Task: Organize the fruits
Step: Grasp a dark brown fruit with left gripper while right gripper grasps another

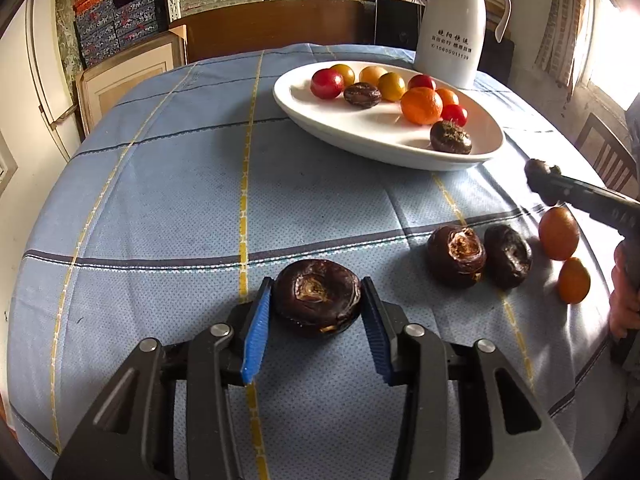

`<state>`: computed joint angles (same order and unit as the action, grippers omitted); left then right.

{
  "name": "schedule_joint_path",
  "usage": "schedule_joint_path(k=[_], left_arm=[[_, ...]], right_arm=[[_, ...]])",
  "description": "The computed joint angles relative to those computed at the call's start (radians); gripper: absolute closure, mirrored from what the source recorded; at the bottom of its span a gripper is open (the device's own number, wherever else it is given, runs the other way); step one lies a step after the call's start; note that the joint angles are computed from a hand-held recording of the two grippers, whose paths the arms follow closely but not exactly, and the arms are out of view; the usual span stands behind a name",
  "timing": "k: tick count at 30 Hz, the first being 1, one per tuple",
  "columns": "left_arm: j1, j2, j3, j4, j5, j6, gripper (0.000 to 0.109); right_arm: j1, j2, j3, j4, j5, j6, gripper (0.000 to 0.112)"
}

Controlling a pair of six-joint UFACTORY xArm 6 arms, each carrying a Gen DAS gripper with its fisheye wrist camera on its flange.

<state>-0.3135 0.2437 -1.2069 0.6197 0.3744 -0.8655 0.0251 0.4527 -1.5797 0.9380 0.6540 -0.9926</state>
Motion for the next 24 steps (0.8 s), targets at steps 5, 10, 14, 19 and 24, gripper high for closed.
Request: schedule_joint_path(k=[5, 10, 14, 19, 24], left_arm=[[0.001, -0.027, 0.016, 0.14, -0.023, -0.119, 0.066], [-0.002, -0.05, 0.0, 0.275, -0.033, -0.247, 0.066], [0.004, -0.012, -0.106, 0.216, -0.05, -0.198, 0.066], [0.004, 0.161, -0.38, 0.074, 0.009, -0.065, 0.066], [0.002, 0.321, -0.579, -0.028, 0.073, 0.027, 0.066]], right_arm=[[-0.037, -0.01, 0.019, 0.034, 0.011, 0.064, 0.069], [-0.041, -0.032, 0.05, 0.12, -0.009, 0.015, 0.069], [-0.047, -0.016, -0.004, 0.121, 0.03, 0.046, 0.069], [-0.01, 0.071, -0.17, 0.057, 0.036, 0.142, 0.069], [0.016, 0.229, -0.404, -0.038, 0.079, 0.278, 0.069]])
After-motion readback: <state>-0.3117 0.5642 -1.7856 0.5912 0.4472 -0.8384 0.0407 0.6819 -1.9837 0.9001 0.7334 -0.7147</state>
